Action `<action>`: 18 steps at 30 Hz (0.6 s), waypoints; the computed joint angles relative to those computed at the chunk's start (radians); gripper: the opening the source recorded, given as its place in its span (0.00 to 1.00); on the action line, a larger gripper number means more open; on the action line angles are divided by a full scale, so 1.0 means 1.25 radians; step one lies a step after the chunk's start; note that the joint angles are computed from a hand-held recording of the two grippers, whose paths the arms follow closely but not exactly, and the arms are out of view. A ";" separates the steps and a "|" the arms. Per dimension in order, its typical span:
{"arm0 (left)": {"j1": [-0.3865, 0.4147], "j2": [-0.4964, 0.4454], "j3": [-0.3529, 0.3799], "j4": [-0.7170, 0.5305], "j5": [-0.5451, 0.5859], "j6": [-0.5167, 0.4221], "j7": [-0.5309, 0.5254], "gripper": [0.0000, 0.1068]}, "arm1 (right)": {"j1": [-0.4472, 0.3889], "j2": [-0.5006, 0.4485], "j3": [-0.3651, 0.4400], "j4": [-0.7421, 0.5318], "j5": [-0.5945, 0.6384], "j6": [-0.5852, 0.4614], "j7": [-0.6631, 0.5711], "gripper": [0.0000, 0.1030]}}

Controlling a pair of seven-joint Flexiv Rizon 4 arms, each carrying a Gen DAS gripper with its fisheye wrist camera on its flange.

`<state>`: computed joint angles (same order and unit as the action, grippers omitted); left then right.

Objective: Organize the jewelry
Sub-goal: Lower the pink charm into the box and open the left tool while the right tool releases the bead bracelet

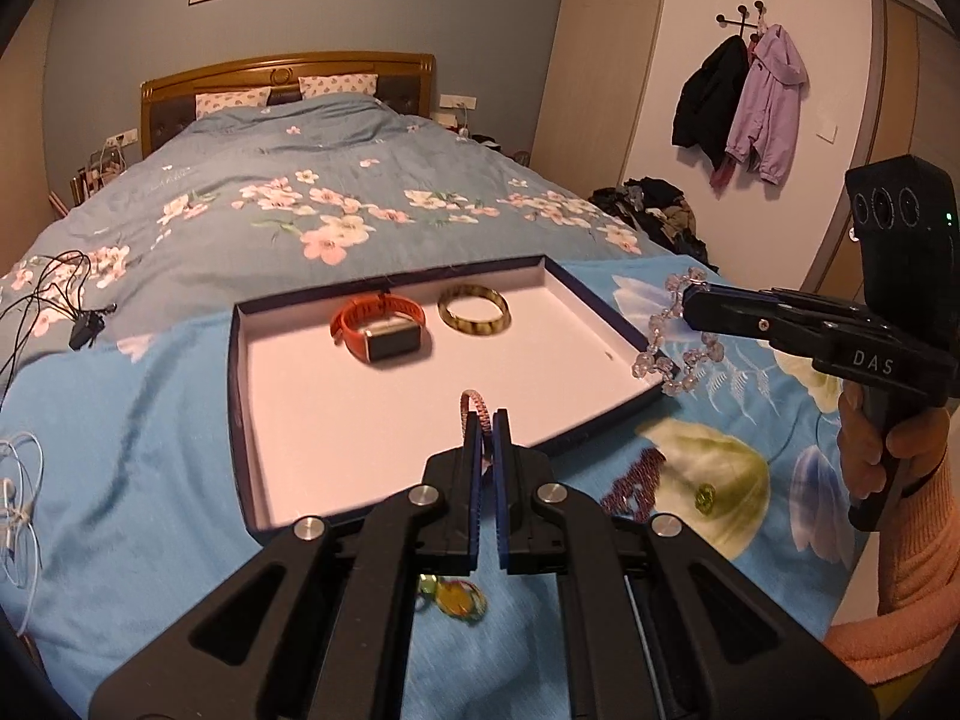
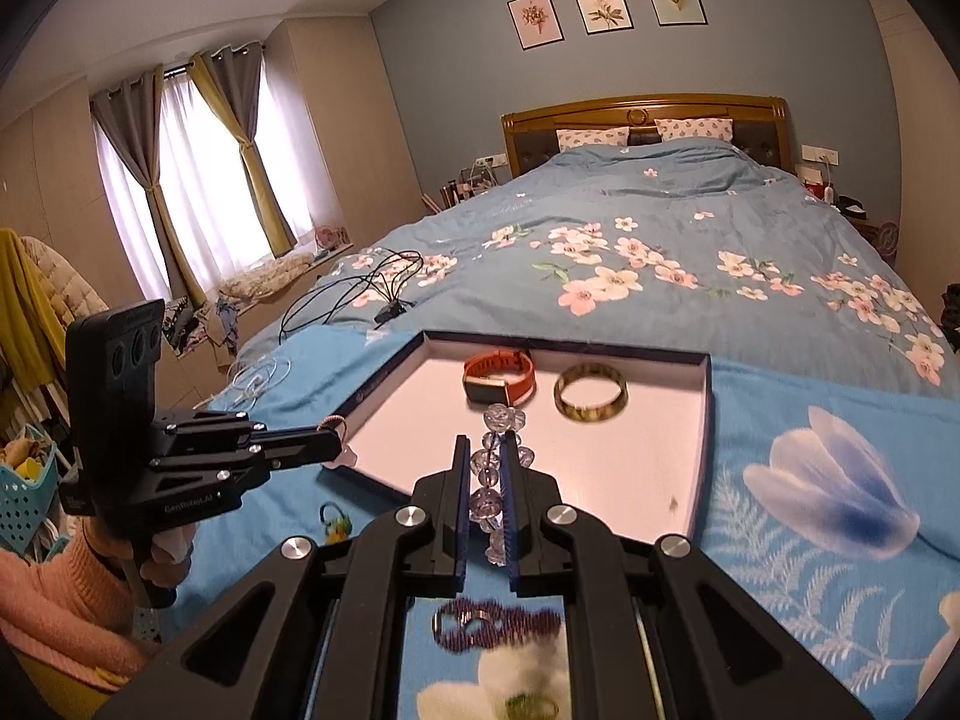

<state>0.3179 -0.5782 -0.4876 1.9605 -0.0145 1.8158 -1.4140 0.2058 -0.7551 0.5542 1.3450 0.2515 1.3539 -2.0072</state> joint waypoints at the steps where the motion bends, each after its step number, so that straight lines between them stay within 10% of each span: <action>1: -0.003 -0.002 0.005 -0.006 -0.002 0.000 0.001 0.04 | 0.005 -0.005 -0.003 -0.012 -0.004 -0.005 0.003 0.08; 18: -0.084 -0.046 0.098 -0.111 -0.070 -0.051 0.052 0.04 | 0.090 -0.108 -0.074 -0.219 -0.021 -0.114 0.069 0.08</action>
